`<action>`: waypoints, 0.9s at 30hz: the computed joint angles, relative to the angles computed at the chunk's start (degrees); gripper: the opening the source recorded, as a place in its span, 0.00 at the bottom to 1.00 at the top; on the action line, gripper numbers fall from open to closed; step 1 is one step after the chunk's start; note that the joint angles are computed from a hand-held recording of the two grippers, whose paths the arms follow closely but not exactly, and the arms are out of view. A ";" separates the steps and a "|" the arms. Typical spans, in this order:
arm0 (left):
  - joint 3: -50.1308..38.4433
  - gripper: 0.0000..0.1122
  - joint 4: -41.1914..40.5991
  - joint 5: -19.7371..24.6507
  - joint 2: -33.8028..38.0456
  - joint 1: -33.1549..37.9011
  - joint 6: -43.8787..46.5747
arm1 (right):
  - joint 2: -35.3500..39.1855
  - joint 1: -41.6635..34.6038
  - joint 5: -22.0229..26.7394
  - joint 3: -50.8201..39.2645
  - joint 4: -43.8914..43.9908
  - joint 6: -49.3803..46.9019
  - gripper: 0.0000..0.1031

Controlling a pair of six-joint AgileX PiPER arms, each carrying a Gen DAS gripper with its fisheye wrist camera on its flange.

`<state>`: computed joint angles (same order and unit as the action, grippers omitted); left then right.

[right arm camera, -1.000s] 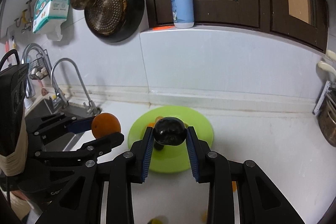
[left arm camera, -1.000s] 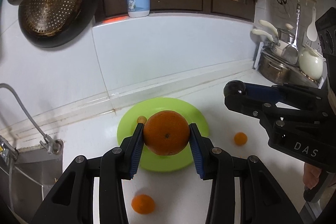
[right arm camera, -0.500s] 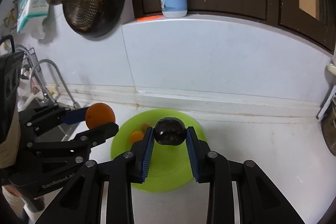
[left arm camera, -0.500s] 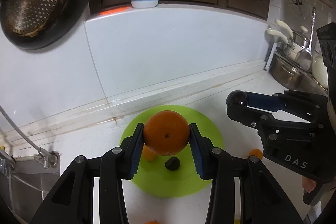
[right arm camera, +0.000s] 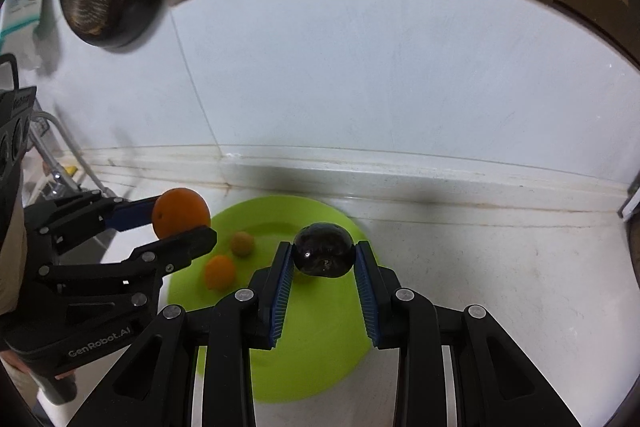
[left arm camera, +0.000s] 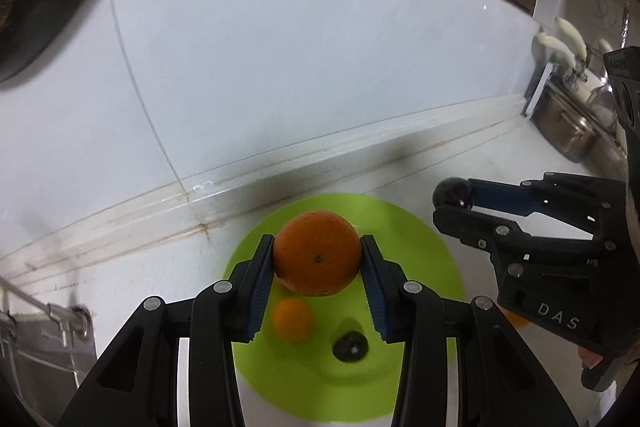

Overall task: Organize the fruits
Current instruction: 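Carry the orange and plum over the green plate with both tools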

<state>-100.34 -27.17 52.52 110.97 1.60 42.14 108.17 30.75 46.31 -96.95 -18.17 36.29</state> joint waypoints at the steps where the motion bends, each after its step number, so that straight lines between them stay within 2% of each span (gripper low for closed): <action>1: -1.03 0.37 0.32 0.30 0.94 -0.26 -0.19 | 0.94 -0.38 0.24 -0.77 0.59 -0.70 0.31; 10: -10.42 0.37 3.81 4.46 9.26 -2.02 -2.80 | 7.41 -4.50 1.21 -5.88 9.60 -7.31 0.31; 19: -15.85 0.37 5.43 8.22 14.39 -3.14 -4.52 | 11.52 -5.47 3.43 -10.24 12.19 -10.20 0.31; 24: -16.38 0.37 6.92 8.22 15.23 -3.86 -5.13 | 12.55 -5.81 3.75 -11.05 13.46 -10.66 0.31; 27: -15.27 0.45 6.64 7.56 14.49 -3.64 -4.36 | 12.52 -5.88 3.49 -10.76 13.92 -10.55 0.31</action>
<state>-115.61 -20.53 60.08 125.46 -2.03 37.77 120.69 24.87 49.79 -107.70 -4.25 25.75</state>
